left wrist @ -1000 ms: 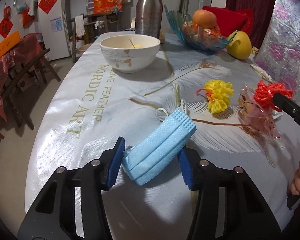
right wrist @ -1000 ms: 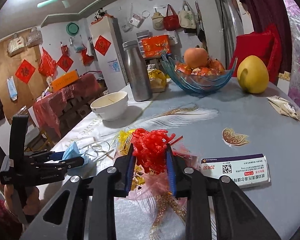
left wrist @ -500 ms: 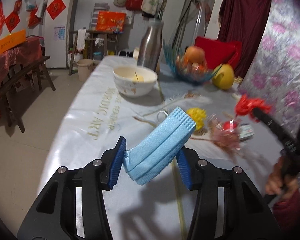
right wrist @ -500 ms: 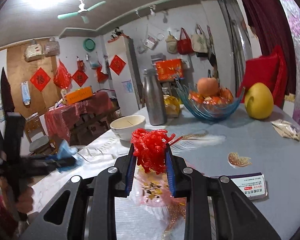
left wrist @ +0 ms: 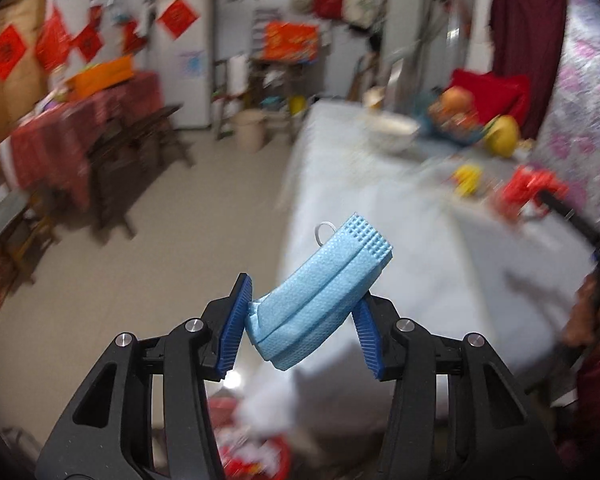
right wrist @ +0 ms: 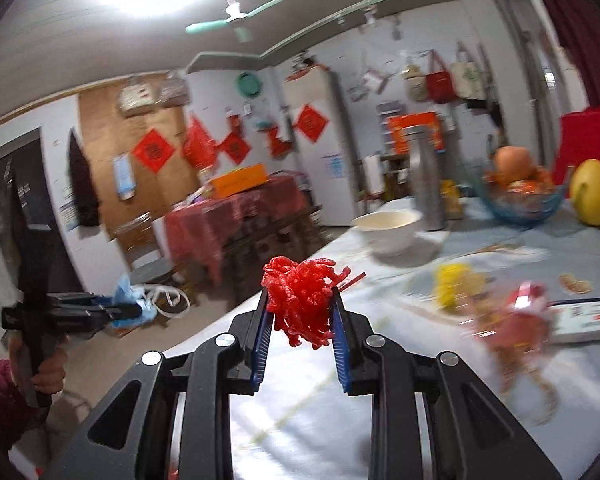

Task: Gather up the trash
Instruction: 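Carry the mask and red ribbon to the red wastebasket and release both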

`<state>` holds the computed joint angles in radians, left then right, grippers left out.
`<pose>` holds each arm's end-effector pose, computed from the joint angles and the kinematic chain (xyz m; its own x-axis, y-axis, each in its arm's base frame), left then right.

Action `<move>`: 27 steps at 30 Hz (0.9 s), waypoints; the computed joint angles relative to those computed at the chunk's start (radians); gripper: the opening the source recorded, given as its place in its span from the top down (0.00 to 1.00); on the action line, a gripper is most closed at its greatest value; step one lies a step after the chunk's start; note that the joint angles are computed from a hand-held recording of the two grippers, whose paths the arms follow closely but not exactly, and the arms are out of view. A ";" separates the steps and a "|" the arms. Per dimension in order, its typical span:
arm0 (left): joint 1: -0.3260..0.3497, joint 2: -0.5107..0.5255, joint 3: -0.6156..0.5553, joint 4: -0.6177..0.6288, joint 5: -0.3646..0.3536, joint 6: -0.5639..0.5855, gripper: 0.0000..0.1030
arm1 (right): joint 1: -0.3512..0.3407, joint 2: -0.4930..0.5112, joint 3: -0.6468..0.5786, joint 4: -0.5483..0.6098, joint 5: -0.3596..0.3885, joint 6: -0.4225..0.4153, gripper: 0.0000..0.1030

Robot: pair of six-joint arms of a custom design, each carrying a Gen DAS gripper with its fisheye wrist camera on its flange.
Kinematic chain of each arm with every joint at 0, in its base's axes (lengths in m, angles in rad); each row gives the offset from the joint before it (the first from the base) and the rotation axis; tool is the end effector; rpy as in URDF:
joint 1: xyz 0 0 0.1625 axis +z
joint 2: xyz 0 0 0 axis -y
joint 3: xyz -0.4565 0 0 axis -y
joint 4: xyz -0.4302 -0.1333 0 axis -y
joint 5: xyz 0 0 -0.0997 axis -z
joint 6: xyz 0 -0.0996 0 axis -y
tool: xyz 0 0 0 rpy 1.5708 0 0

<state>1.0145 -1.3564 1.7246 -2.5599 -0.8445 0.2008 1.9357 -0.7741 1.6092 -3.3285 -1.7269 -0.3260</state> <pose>-0.1595 -0.6343 0.4511 -0.7364 0.2031 -0.6453 0.5882 0.6635 -0.4623 0.3790 -0.6621 0.1828 -0.8471 -0.4049 0.3442 -0.5138 0.4585 -0.7251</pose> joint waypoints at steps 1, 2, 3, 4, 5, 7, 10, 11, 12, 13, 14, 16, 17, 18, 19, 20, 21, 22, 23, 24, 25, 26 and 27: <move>0.013 -0.033 0.028 0.029 0.025 -0.027 0.52 | 0.012 0.009 -0.007 0.024 0.008 0.000 0.73; 0.026 -0.055 0.045 0.053 0.038 -0.049 0.52 | 0.024 0.019 -0.016 0.050 0.015 0.001 0.73; 0.041 -0.076 0.061 0.079 0.047 -0.073 0.52 | 0.033 0.027 -0.022 0.067 0.021 0.002 0.73; 0.063 -0.098 0.075 0.115 0.052 -0.105 0.52 | 0.045 0.037 -0.031 0.091 0.030 0.004 0.73; 0.084 -0.115 0.085 0.143 0.051 -0.131 0.52 | 0.054 0.044 -0.036 0.106 0.038 0.008 0.73; 0.133 -0.140 0.106 0.195 0.033 -0.181 0.52 | 0.077 0.068 -0.059 0.163 0.063 0.019 0.73; 0.198 -0.161 0.135 0.245 -0.006 -0.225 0.46 | 0.112 0.105 -0.099 0.243 0.068 0.020 0.73; 0.217 -0.162 0.142 0.261 -0.012 -0.238 0.42 | 0.125 0.119 -0.113 0.270 0.065 0.014 0.73; 0.230 -0.159 0.147 0.277 -0.006 -0.251 0.33 | 0.137 0.131 -0.124 0.291 0.062 0.008 0.73; 0.242 -0.156 0.155 0.286 0.015 -0.266 0.26 | 0.146 0.138 -0.128 0.304 0.060 0.005 0.73; 0.251 -0.155 0.159 0.291 0.029 -0.275 0.25 | 0.159 0.152 -0.141 0.331 0.058 -0.001 0.73; 0.263 -0.159 0.157 0.297 0.018 -0.273 0.22 | 0.178 0.174 -0.158 0.369 0.055 -0.008 0.73; 0.264 -0.163 0.156 0.291 0.013 -0.271 0.20 | 0.186 0.184 -0.166 0.389 0.055 -0.010 0.73; 0.263 -0.171 0.159 0.271 0.015 -0.264 0.15 | 0.192 0.193 -0.174 0.406 0.056 -0.010 0.73; 0.260 -0.178 0.162 0.253 0.021 -0.259 0.11 | 0.196 0.203 -0.185 0.424 0.058 -0.010 0.73; 0.260 -0.184 0.167 0.231 0.028 -0.251 0.11 | 0.199 0.211 -0.194 0.446 0.059 -0.011 0.73; 0.257 -0.192 0.168 0.213 0.040 -0.247 0.11 | 0.204 0.225 -0.210 0.473 0.059 -0.010 0.73; 0.252 -0.186 0.157 0.208 0.051 -0.253 0.10 | 0.206 0.238 -0.226 0.499 0.059 -0.010 0.73; 0.252 -0.190 0.154 0.200 0.063 -0.254 0.10 | 0.209 0.249 -0.239 0.524 0.058 -0.010 0.73; 0.249 -0.196 0.152 0.186 0.081 -0.260 0.09 | 0.215 0.264 -0.255 0.551 0.055 -0.008 0.73; 0.246 -0.199 0.151 0.178 0.093 -0.266 0.08 | 0.220 0.274 -0.266 0.572 0.055 -0.007 0.73; 0.243 -0.202 0.147 0.169 0.107 -0.271 0.08 | 0.225 0.285 -0.277 0.593 0.056 -0.006 0.73; 0.241 -0.207 0.146 0.153 0.123 -0.273 0.07 | 0.226 0.297 -0.292 0.609 0.058 -0.008 0.73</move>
